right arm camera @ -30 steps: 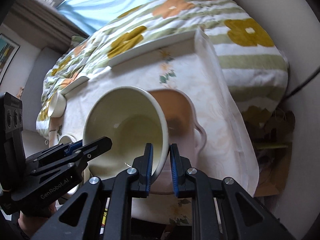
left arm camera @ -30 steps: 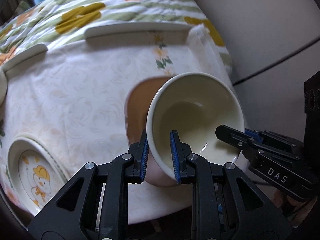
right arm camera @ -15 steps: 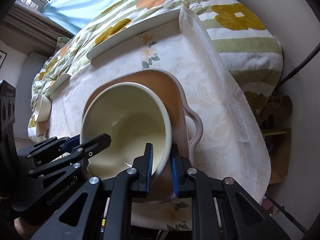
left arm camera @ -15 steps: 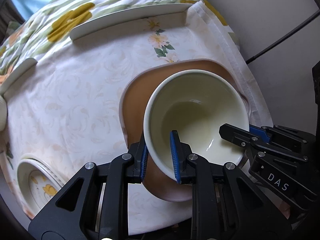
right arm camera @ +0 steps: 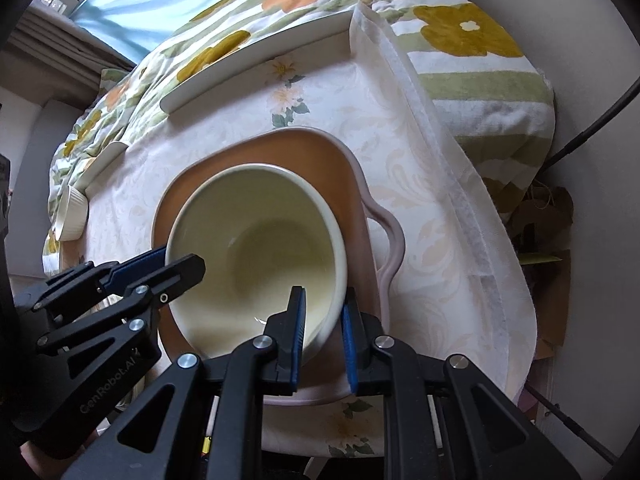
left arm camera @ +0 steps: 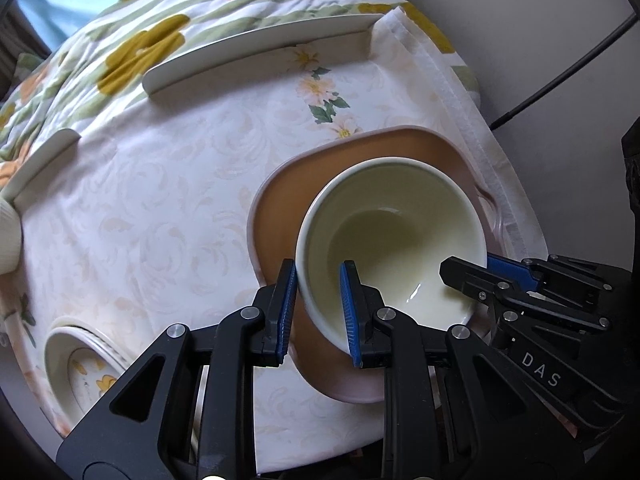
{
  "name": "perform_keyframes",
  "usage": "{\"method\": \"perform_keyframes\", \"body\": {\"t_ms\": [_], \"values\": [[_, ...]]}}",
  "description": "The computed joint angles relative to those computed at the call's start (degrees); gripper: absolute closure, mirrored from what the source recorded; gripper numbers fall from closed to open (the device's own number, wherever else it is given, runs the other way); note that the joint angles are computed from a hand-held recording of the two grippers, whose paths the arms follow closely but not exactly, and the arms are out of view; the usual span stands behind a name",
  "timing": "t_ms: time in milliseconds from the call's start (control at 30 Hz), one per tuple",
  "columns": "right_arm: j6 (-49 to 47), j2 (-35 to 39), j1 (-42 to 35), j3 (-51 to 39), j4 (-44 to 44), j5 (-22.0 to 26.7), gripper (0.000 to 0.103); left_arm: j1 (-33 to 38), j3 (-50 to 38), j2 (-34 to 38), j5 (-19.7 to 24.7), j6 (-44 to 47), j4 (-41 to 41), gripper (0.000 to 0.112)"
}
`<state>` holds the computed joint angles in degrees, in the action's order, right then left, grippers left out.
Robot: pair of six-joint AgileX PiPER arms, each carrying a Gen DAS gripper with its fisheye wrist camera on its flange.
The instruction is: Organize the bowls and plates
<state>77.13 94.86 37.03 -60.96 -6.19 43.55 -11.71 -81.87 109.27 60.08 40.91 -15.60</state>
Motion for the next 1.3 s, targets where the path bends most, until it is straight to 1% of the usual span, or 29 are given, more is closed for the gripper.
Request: {"method": "perform_keyframes", "body": {"t_ms": [67, 233, 367, 433, 500, 567, 600, 633, 700, 767, 800, 833, 867, 900, 933, 967, 1000, 1100, 1167, 1300], "values": [[0.2, -0.4, 0.0, -0.1, 0.3, 0.1, 0.087, 0.0, 0.2, -0.6, -0.2, 0.1, 0.0, 0.094], [-1.3, -0.9, 0.3, -1.8, -0.2, 3.4, 0.087, 0.4, 0.0, -2.0, 0.4, 0.5, -0.8, 0.094], [-0.9, -3.4, 1.2, -1.0, -2.3, 3.8, 0.087, 1.2, -0.2, -3.7, 1.1, 1.1, -2.2, 0.094], [-0.9, -4.9, 2.0, -0.3, -3.5, 3.6, 0.087, 2.4, 0.0, -5.0, 1.8, 2.9, -4.7, 0.093], [-1.0, -6.4, 3.6, -0.2, -5.4, 4.0, 0.087, 3.0, 0.1, -6.5, 1.8, 3.2, -5.4, 0.093], [-1.5, -7.4, 4.9, -0.4, -7.0, 4.6, 0.080, 3.8, 0.3, -7.5, 2.0, 3.5, -5.9, 0.092], [-1.5, -8.0, 5.9, -0.5, -7.9, 5.0, 0.067, 4.5, 0.3, -7.9, 2.2, 3.4, -6.3, 0.092], [-1.5, -8.3, 6.5, -0.6, -8.5, 5.2, 0.049, 5.2, 0.5, -8.4, 2.4, 3.1, -6.5, 0.092], [-1.0, -9.1, 8.5, -0.6, -10.2, 5.2, 0.040, 6.5, 0.7, -9.1, 2.5, 2.4, -6.6, 0.091], [-2.0, -9.5, 9.8, -0.9, -10.9, 5.0, 0.037, 8.5, 1.5, -10.3, 2.4, 1.9, -6.5, 0.091], [-2.5, -9.4, 10.4, -1.2, -11.4, 4.8, 0.028, 9.3, 1.8, -10.5, 2.4, 1.8, -6.6, 0.089], [-3.0, -9.2, 11.1, -1.6, -11.9, 4.4, 0.016, 10.9, 2.2, -10.8, 2.7, 1.7, -7.1, 0.088], [-3.7, -8.8, 11.6, -2.1, -12.3, 4.0, 0.012, 11.8, 2.4, -10.8, 2.7, 1.7, -7.1, 0.082], [-4.4, -8.4, 12.1, -2.6, -12.7, 3.5, 0.009, 13.3, 3.3, -11.4, 2.3, 1.5, -7.1, 0.061], [-5.2, -7.8, 12.5, -3.3, -13.2, 2.9, 0.008, 14.6, 3.9, -11.8, 2.1, 1.6, -7.4, 0.046], [-6.1, -7.3, 12.6, -4.0, -13.3, 2.4, 0.007, 16.6, 4.4, -12.3, 2.0, 1.8, -8.0, 0.017], [-7.3, -6.7, 12.7, -4.7, -13.1, 2.0, 0.005, 18.3, 5.1, -13.0, 1.6, 2.0, -8.7, 0.010], [-11.6, -4.4, 12.8, -7.2, -12.9, 0.6, 0.003, 22.9, 5.1, -13.7, 1.3, 0.8, -8.5, 0.010], [-15.3, -2.4, 12.9, -9.6, -12.3, 0.0, 0.003, 26.2, 4.8, -14.0, -0.2, -1.0, -7.2, 0.010], [-23.3, 1.6, 12.6, -14.8, -10.9, -1.1, 0.003, 32.8, 2.6, -14.1, -1.3, -1.7, -7.4, 0.010]]}}
